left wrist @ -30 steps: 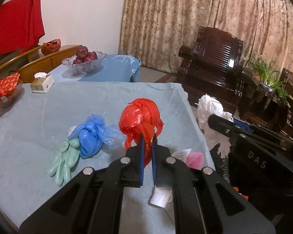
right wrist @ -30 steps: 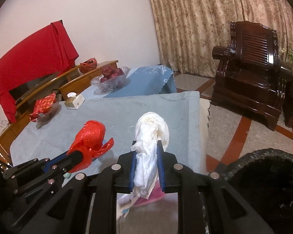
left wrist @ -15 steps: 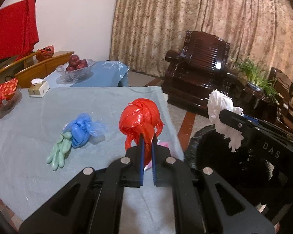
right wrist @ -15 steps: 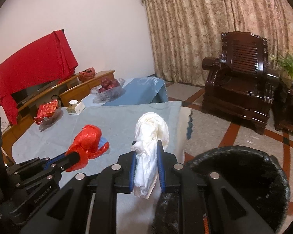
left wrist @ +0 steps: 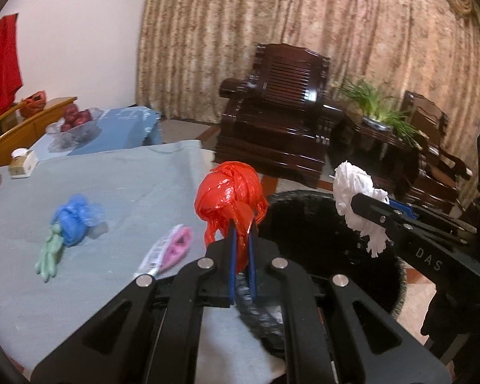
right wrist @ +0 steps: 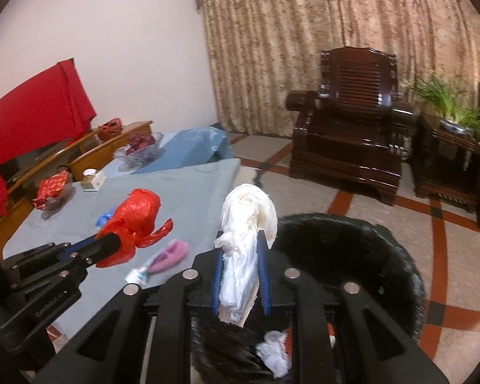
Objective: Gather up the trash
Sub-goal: 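Carry both bags over the bin and open both grippers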
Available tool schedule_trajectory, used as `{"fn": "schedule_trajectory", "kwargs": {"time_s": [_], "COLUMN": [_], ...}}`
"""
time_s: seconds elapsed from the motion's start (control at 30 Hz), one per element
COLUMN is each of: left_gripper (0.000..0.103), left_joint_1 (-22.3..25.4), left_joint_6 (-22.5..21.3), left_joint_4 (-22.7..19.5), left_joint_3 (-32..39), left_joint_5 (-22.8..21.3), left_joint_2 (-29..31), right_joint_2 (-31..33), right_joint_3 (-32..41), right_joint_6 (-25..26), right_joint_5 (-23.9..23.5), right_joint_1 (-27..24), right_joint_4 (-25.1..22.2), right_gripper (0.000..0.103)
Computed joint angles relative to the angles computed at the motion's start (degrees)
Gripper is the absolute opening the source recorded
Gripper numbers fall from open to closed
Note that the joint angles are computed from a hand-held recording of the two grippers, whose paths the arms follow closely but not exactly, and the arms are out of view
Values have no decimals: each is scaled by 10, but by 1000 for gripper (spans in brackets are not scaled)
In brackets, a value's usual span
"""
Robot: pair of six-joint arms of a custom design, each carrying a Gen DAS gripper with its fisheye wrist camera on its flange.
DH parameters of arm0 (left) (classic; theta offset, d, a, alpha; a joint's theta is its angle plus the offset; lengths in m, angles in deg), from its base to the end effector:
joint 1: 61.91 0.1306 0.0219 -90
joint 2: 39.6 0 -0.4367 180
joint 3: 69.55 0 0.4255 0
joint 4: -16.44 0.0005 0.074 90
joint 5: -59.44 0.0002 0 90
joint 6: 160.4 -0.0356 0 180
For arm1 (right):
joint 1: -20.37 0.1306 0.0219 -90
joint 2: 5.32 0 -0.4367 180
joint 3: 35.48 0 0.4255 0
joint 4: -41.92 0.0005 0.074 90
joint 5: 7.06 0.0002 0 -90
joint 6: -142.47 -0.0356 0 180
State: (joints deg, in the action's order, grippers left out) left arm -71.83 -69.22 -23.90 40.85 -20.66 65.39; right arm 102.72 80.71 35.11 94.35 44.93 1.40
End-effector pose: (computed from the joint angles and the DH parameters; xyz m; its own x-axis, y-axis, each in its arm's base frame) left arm 0.6369 -0.1181 0.5299 -0.5702 0.0791 -0.8177 0.2969 0.9479 -0.1153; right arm 0.6127 0.2717 0.5477 -0.5410 0.0743 -0.8377 -0.0985 0.9836 0.1509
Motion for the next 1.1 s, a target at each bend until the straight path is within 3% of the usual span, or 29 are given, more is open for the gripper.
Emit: {"fn": "schedule_trajectory", "kwargs": {"time_s": [0.3, 0.83, 0.9, 0.97, 1.0, 1.07, 1.1], "left_gripper": [5, 7, 11, 30, 49, 56, 58], "left_joint_1": [-34, -60, -60, -60, -59, -56, -55], "left_joint_6": [-20, -46, -45, -42, -37, -29, -29], "left_joint_4": [-25, -37, -45, -53, -53, -48, -48], "left_joint_3": [18, 37, 44, 49, 49, 45, 44], "left_joint_5": [28, 31, 39, 47, 50, 53, 52], "left_joint_2": [26, 66, 72, 77, 78, 75, 75], "right_joint_2": [-45, -61, -60, -61, -61, -62, -63], "right_joint_3": [-74, -122, -124, -129, -131, -133, -135], "right_joint_6": [-22, -40, -41, -45, -46, -50, -51], "right_joint_5": [23, 28, 30, 32, 34, 41, 44], "right_joint_1": [-24, -51, -54, -57, -57, -59, -59], "right_joint_4": [-2, -15, -21, -23, -25, -30, -29], "right_gripper": [19, 20, 24, 28, 32, 53, 57]}}
